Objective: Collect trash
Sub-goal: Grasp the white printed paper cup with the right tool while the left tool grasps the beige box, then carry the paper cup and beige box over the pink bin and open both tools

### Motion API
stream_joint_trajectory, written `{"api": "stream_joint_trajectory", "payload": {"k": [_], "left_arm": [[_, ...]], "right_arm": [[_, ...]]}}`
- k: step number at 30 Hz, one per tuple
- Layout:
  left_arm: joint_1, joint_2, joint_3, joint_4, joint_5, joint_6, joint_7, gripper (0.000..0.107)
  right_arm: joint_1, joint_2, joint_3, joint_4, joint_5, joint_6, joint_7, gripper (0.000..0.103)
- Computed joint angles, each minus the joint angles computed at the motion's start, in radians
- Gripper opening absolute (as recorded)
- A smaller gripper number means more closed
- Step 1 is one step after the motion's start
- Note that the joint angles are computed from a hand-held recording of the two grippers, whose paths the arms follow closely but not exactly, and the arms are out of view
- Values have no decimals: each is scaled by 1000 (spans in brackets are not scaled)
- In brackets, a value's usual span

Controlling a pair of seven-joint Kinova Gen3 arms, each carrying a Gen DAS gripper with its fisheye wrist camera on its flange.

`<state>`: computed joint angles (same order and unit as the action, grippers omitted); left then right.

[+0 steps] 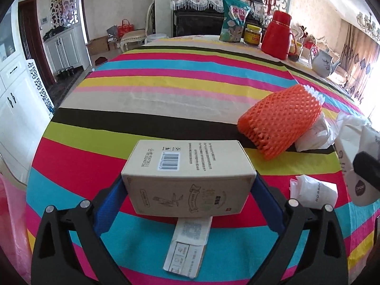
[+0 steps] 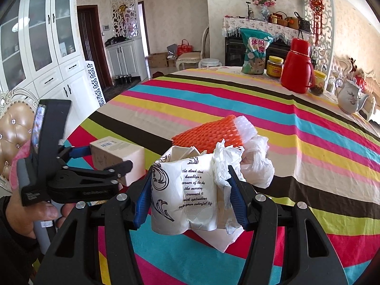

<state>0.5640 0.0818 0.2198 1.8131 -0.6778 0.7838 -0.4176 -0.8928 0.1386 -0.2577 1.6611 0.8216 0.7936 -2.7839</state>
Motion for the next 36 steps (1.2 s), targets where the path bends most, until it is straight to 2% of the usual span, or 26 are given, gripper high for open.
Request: {"api": "stream_joint_trajectory", "payload": {"k": [4, 9, 16, 19, 26, 31, 36], "left_arm": [[-12, -70, 12, 42, -13, -5, 35, 96], [-73, -226, 63, 126, -34, 15, 104, 96], [-165, -470, 79, 208, 22, 93, 78, 96], [-196, -597, 55, 229, 58, 153, 31, 96], [-266, -814, -26, 236, 116, 269, -105, 96], [-308, -920, -107, 240, 154, 320, -208, 96], [-351, -975, -169, 240, 184, 333, -299, 96]], "right_arm": [[-2, 3, -2, -2, 0, -9, 8, 55], [-21, 17, -5, -21, 0, -12, 17, 55], [-89, 66, -3, -112, 13, 12, 50, 55], [-127, 98, 3, -171, 7, 20, 86, 55], [-223, 197, 38, -355, -38, 32, 204, 55], [-289, 282, 66, -507, -88, 49, 296, 55], [-348, 369, 94, -658, -144, 70, 386, 55]]}}
